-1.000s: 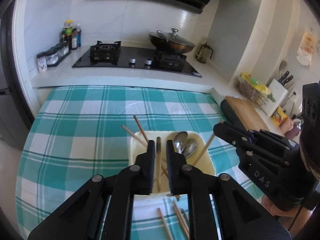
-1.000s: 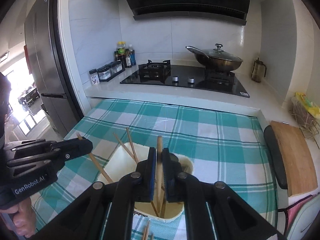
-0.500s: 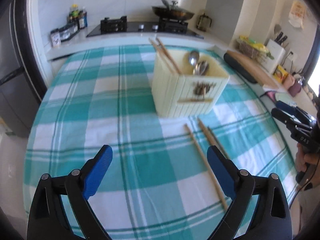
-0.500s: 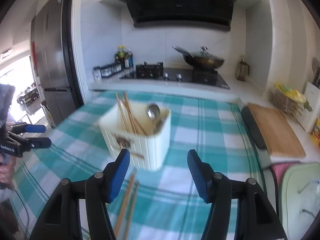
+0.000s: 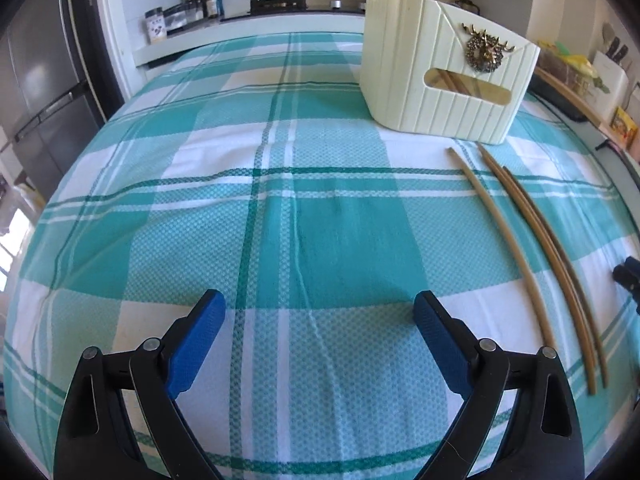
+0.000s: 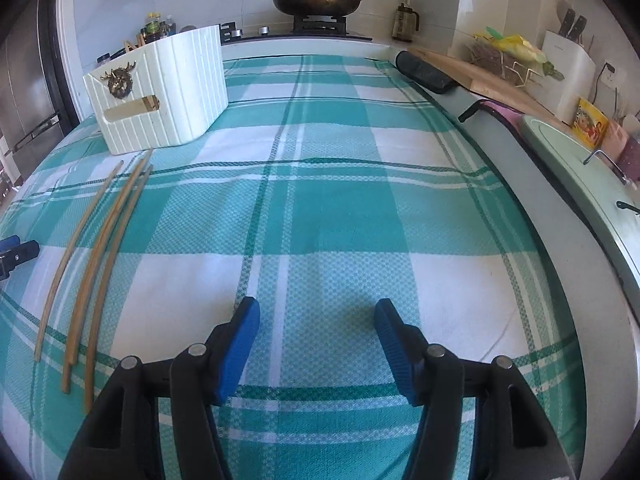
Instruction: Organize utensils
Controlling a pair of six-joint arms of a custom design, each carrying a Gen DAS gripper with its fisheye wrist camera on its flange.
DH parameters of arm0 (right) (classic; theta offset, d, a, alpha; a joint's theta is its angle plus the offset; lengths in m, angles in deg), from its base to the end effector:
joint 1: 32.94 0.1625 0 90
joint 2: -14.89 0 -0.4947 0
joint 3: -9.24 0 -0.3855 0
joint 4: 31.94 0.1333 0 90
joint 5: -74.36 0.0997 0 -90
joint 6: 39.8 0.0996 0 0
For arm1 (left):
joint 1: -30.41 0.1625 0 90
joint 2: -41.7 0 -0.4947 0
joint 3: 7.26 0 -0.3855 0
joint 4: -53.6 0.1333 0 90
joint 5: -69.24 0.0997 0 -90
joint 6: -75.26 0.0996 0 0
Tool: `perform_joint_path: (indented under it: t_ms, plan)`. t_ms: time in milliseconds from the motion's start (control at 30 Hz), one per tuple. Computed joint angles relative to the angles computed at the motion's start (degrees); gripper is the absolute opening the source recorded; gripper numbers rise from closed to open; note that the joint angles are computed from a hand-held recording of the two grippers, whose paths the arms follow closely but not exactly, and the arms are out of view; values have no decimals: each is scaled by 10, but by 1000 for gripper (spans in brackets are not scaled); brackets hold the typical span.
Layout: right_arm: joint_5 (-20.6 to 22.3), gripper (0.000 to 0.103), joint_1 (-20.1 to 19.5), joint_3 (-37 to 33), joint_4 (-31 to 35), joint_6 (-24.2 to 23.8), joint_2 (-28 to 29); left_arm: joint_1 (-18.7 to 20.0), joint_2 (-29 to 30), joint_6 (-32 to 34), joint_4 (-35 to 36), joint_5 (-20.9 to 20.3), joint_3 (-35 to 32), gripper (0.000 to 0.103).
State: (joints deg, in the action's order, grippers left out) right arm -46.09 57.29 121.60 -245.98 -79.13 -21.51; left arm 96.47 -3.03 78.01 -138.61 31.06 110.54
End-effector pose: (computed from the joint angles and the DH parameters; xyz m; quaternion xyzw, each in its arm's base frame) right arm 0.0853 -0.6219 0.0989 0.1975 -0.8654 0.2902 0.3575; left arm -0.0423 -0.6167 0.1366 0.0940 0.8724 -0.3002 0.3741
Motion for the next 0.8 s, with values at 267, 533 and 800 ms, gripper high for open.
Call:
perform_joint_path:
  t_ms: [267, 533, 800]
  plan:
    - [7, 65, -3, -6, 13, 12, -1, 4, 9, 16, 11, 9, -15, 103]
    - [8, 65, -4, -5, 14, 12, -2, 5, 9, -8, 12, 5, -11, 103]
    - [7, 66, -3, -5, 13, 13, -2, 6, 9, -7, 11, 5, -12, 103]
